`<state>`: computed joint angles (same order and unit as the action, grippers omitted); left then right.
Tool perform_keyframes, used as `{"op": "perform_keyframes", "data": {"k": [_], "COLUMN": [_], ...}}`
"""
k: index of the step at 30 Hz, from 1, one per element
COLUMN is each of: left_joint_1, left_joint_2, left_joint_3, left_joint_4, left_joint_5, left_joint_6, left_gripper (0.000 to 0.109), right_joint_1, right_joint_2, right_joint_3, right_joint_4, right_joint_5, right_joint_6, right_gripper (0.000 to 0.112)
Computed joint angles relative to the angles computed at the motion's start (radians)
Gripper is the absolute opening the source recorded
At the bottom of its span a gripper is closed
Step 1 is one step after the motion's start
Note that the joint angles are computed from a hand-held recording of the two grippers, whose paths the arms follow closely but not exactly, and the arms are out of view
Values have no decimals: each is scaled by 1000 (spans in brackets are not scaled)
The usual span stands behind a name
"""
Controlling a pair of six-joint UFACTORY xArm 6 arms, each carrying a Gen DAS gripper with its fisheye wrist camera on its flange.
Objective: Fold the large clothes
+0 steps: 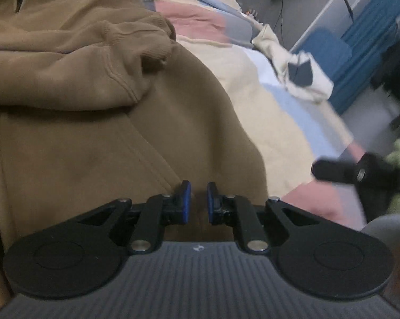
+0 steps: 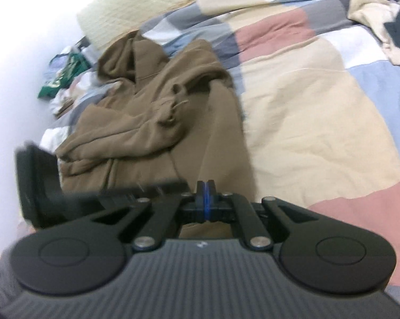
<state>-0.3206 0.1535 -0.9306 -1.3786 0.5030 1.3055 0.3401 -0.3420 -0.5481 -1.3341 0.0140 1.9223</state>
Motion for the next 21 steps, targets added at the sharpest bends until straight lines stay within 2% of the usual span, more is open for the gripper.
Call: {"op": "perform_keyframes", "data": {"k": [2,4,6,7,8,9,11,12,15,18,21], "left_joint_1": [1,32,45,60,75,95,144,167,220,280,326], "left_joint_2": [-1,-35,-69,-94,-115,-134,-135,-122,-30,141,356], "left_joint_3": [0,17,17,24,27,23,-20,-55,-211,-447,-748], "left_joint_4": [-18,-41,-36,-43,-66,-75,-50,-35,54,235,430], "left_joint_5": [-2,48,38,23,14,15,26,20,-37,-63,-61], "left_joint_6": [26,47,34,33,43,40,-10,-35,-137,-333,-549], "left_gripper": [15,16,32,49,56,56,56,56,57,57,57], "right_joint_1": [-17,-25,-31,-34,-33,-36,-41,-44,-35,-2,40], "right_joint_2": [56,86,117,136,162,179,222,248,351,488,688], "right_joint_3": [-55,-95,-140,-163,-192,-211,-248,-269,-359,-514,-772], "right_joint_4": [-139,-222,-303,-302,-288,-270,-127,-39,232,517,831], "right_joint_5": [-11,-18,-30,-36,-37,-38,-56,-74,-115,-120,-88], "right_joint_6": [134,212,291,287,265,231,51,-53,-367,-681,-985], "right_gripper": [6,6,7,7,8,12,38,42,43,43,43]}}
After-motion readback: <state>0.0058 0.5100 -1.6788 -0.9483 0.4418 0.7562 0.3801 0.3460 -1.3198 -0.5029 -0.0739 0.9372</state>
